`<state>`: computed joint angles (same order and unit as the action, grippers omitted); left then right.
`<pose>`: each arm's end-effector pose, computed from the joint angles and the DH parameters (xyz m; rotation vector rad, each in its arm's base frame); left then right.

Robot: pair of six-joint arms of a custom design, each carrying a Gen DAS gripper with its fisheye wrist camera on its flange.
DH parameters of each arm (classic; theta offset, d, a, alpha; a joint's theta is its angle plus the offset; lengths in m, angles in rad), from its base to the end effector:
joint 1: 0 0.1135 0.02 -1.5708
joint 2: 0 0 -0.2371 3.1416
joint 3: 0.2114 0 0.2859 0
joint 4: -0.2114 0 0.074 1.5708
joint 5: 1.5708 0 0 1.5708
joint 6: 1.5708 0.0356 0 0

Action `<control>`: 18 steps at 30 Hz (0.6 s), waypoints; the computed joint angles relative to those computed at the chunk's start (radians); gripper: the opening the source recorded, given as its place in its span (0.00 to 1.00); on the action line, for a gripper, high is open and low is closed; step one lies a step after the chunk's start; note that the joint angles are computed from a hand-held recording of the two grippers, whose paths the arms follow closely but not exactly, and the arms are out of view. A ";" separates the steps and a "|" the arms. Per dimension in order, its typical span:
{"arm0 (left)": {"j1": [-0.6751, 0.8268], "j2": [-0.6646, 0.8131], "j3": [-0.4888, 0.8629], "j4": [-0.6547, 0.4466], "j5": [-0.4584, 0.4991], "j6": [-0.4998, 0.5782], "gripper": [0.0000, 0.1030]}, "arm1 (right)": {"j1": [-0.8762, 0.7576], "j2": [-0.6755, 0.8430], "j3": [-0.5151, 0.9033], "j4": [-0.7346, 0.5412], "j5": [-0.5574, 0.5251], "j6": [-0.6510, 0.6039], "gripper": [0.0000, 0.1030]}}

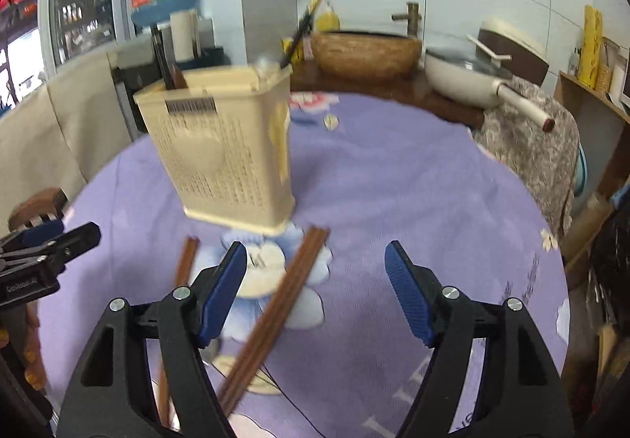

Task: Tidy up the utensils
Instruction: 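Move both tools down to the brown chopsticks beside the holder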

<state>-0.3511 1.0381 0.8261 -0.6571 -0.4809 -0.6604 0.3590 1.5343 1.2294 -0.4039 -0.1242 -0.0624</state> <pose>0.2438 -0.0718 0.2370 -0.5599 2.2475 0.0858 0.3533 0.1373 0.2526 -0.5429 2.2253 0.2964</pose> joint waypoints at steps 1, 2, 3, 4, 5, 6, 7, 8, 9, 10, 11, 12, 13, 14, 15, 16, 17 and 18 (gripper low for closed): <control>0.000 0.001 -0.016 0.004 0.009 -0.008 0.92 | 0.002 0.004 -0.017 0.002 0.020 -0.001 0.70; 0.001 0.001 -0.028 0.006 0.022 -0.016 0.92 | 0.003 0.008 -0.029 0.004 0.025 -0.003 0.70; 0.001 0.002 -0.040 0.007 0.033 -0.025 0.91 | 0.004 0.021 -0.036 0.004 0.028 -0.003 0.70; -0.002 0.002 -0.049 0.007 0.033 -0.032 0.91 | 0.002 0.028 -0.042 0.004 0.032 0.001 0.70; -0.004 0.005 -0.055 0.009 0.034 -0.036 0.91 | 0.002 0.038 -0.044 0.003 0.037 0.009 0.70; -0.007 0.011 -0.060 0.011 0.037 -0.041 0.91 | -0.001 0.050 -0.039 -0.002 0.033 0.014 0.70; -0.009 0.014 -0.064 0.012 0.042 -0.042 0.88 | -0.004 0.064 -0.034 -0.012 0.023 0.022 0.70; -0.012 0.018 -0.066 0.013 0.046 -0.043 0.86 | -0.005 0.079 -0.021 -0.023 0.018 0.029 0.70; -0.020 0.025 -0.065 0.014 0.041 -0.047 0.85 | -0.004 0.088 -0.016 -0.030 0.018 0.032 0.69; -0.026 0.033 -0.063 0.015 0.037 -0.049 0.84 | -0.001 0.093 -0.013 -0.034 0.021 0.031 0.69; -0.028 0.039 -0.061 0.016 0.036 -0.048 0.82 | 0.005 0.103 -0.008 -0.041 0.026 0.028 0.67; -0.029 0.043 -0.060 0.017 0.037 -0.048 0.81 | 0.007 0.115 0.001 -0.049 0.025 0.027 0.63; -0.030 0.046 -0.061 0.021 0.040 -0.048 0.80 | 0.009 0.127 0.012 -0.059 0.024 0.031 0.62; -0.030 0.049 -0.061 0.024 0.042 -0.048 0.80 | 0.010 0.140 0.024 -0.070 0.022 0.039 0.61; -0.033 0.054 -0.060 0.024 0.044 -0.050 0.80 | 0.010 0.151 0.032 -0.075 0.019 0.047 0.58; -0.035 0.058 -0.060 0.025 0.044 -0.049 0.79 | 0.010 0.164 0.044 -0.087 0.015 0.053 0.57; -0.038 0.068 -0.055 0.026 0.042 -0.051 0.79 | 0.010 0.176 0.055 -0.097 0.012 0.060 0.56; -0.040 0.071 -0.055 0.027 0.040 -0.052 0.79 | 0.011 0.185 0.063 -0.103 0.014 0.064 0.55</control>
